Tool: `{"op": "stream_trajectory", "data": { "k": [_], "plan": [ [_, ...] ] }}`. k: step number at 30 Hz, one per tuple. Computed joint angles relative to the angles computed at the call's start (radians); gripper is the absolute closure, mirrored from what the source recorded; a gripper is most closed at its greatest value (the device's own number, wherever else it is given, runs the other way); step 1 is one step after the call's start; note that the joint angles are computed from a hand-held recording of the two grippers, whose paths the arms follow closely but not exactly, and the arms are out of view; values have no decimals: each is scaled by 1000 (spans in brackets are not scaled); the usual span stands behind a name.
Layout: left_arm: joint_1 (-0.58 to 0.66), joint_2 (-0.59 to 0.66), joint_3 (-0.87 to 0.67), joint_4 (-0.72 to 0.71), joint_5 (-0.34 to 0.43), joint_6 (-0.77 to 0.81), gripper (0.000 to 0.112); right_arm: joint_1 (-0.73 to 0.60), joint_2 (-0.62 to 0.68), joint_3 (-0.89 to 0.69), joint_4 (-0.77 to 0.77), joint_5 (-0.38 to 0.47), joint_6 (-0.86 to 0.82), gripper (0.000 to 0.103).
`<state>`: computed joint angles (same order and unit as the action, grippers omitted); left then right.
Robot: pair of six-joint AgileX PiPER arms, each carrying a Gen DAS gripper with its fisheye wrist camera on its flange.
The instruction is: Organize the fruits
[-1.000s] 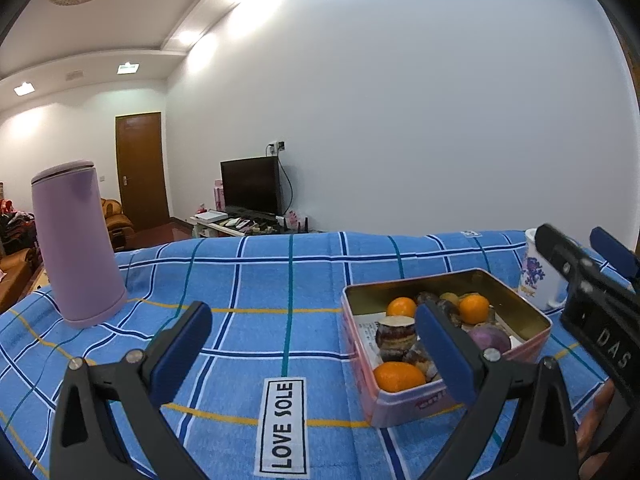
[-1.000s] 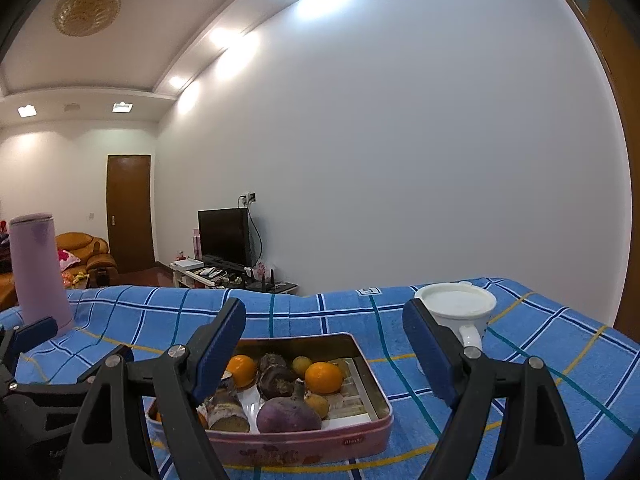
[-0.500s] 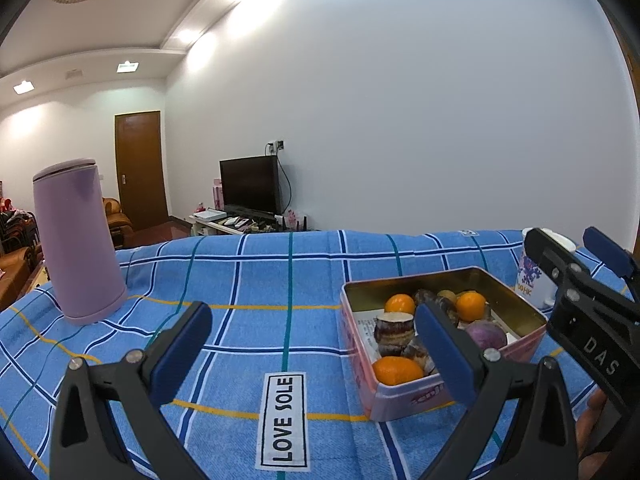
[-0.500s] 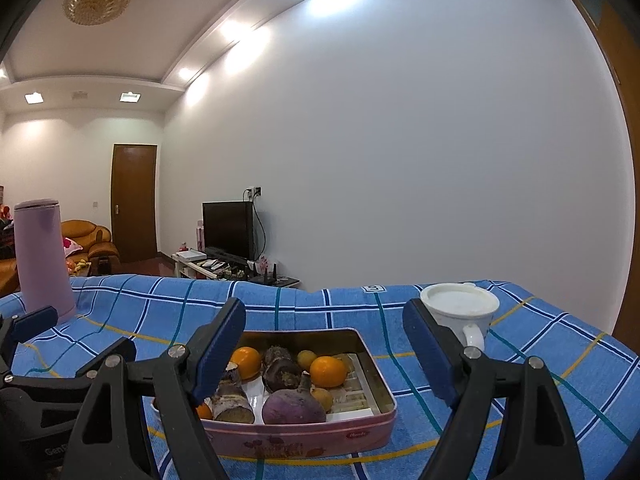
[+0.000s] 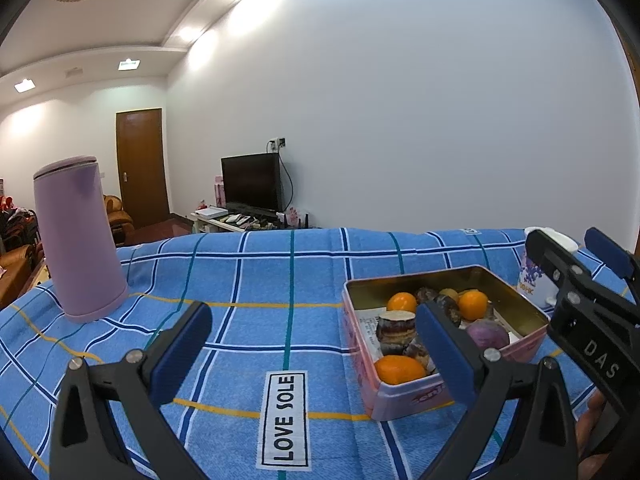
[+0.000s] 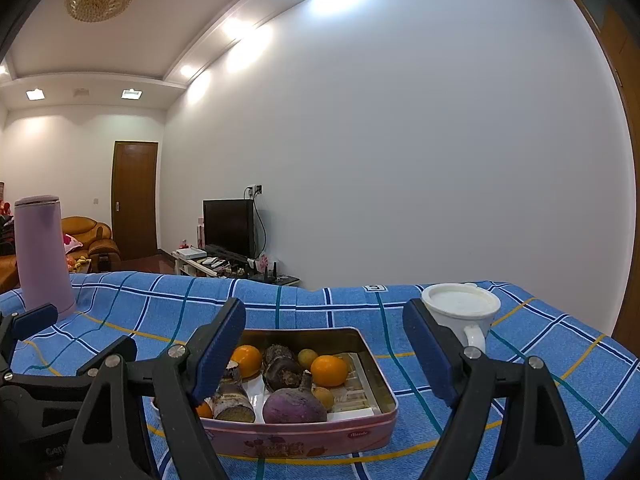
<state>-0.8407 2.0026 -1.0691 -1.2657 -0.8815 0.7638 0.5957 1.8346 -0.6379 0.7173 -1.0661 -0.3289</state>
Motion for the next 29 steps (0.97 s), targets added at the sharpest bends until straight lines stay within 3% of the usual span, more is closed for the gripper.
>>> {"op": "stream_trajectory", "data": {
  "k": [29],
  "plan": [
    [11,6,-9,-10,18,10,9,4,-7,0,11,19,-9,21]
  ]
}}
